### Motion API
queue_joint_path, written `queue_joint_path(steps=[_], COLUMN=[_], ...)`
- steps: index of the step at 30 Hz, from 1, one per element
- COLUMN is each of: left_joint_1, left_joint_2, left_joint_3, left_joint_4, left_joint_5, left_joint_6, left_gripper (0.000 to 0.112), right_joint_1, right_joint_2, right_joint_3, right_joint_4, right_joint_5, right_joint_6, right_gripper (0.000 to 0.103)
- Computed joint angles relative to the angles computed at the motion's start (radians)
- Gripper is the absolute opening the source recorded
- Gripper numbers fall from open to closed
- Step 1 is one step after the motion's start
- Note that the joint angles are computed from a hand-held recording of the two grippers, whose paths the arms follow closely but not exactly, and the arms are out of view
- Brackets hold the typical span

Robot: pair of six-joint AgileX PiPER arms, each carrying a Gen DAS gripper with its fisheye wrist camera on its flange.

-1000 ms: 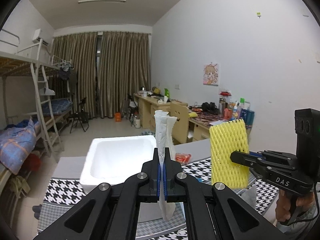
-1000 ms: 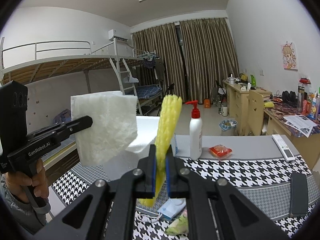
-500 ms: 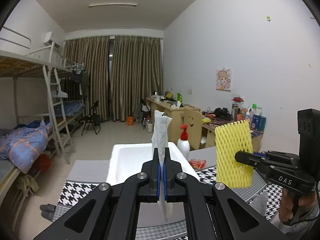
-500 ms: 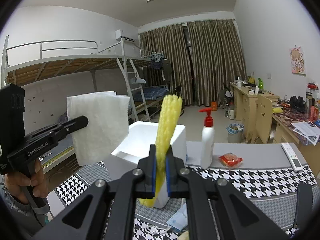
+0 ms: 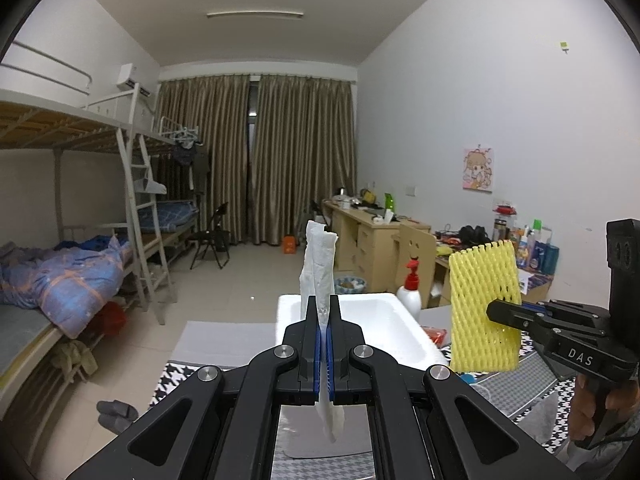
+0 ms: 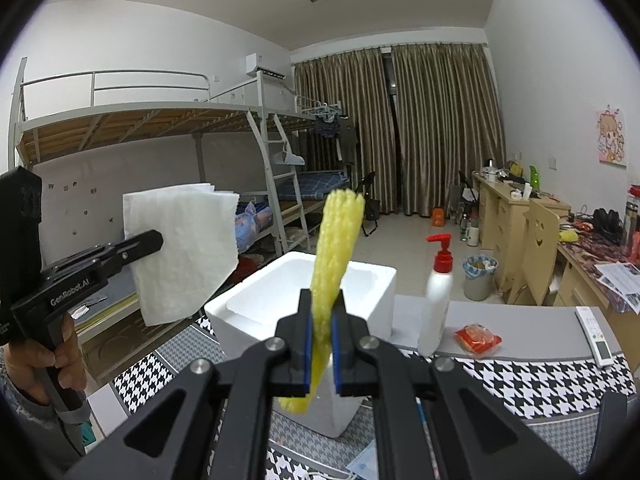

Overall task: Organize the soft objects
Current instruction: 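Carry the foam net in the right tool over the white foam box, open to drop it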

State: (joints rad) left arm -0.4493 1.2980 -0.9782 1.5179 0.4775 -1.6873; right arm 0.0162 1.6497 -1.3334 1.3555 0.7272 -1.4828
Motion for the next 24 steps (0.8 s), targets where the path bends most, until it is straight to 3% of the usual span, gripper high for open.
queue_joint_path(steps=[9, 24], left_joint_1=[-0.003, 0.038], left_joint_2=[-0.014, -0.026], left_joint_3=[0.016, 0.056], left_joint_4=[-0.006, -0.01], left_joint_5=[0.054, 0.061], left_joint_6=[-0.026, -0.073], left_gripper=[0.002, 0.002], right_joint_1=[0.044, 0.093], right_joint_2=[0.042, 0.102], right_joint_3=[-0.083, -0.171], right_joint_4=[-0.079, -0.165], right_joint_5=[0.002, -0.028], right_joint_6=[0.085, 0.178], right_gripper=[0.01, 0.01])
